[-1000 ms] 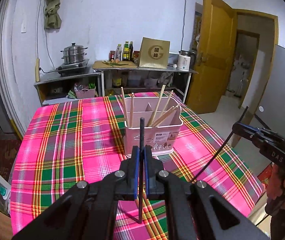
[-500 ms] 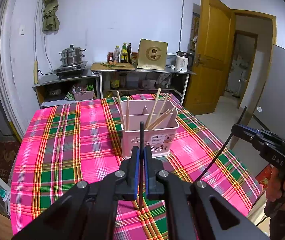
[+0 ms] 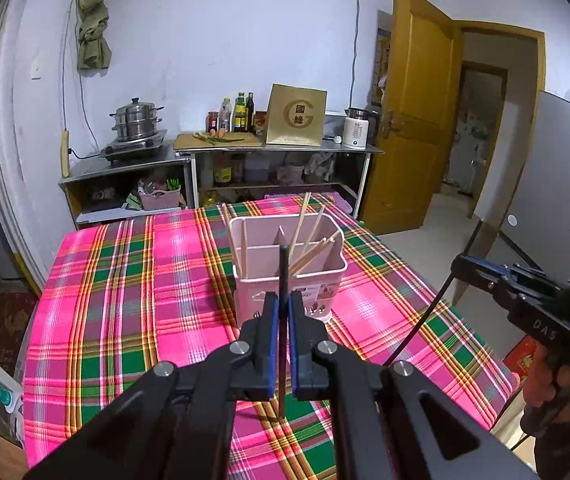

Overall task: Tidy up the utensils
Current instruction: 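Carry the dark chopstick upright to the basket with the left tool while the right tool carries its own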

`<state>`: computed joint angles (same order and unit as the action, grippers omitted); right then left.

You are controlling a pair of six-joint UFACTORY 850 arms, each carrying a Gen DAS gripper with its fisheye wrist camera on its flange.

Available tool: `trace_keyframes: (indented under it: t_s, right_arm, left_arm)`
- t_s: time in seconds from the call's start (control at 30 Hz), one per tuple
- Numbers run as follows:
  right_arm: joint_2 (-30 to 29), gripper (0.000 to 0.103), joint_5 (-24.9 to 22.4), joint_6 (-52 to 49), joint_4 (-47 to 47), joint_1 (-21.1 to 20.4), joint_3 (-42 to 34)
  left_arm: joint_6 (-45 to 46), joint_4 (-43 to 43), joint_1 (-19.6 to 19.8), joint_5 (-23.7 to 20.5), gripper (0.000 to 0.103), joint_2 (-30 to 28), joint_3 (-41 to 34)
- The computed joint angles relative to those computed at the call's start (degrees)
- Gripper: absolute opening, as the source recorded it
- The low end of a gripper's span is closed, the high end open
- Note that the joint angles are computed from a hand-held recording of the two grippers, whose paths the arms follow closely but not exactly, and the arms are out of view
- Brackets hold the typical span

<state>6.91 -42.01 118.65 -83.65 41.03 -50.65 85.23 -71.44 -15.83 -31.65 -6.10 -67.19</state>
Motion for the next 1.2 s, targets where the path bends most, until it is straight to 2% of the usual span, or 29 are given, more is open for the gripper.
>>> trace_keyframes:
  t_s: [0.53, 1.2]
  right_arm:
    - [-0.16, 0.005, 2.05, -4.23, -1.09, -3.30, -4.04]
    - [-4.06, 0.005, 8.53, -4.46, -5.78, -9.10, -12.53]
  left_arm:
    - [-6.19, 4.02, -2.02, -1.03, 0.005, -3.22, -9.68]
    - [-13.48, 9.86, -3.96, 0.25, 0.005, -10.45, -22.51]
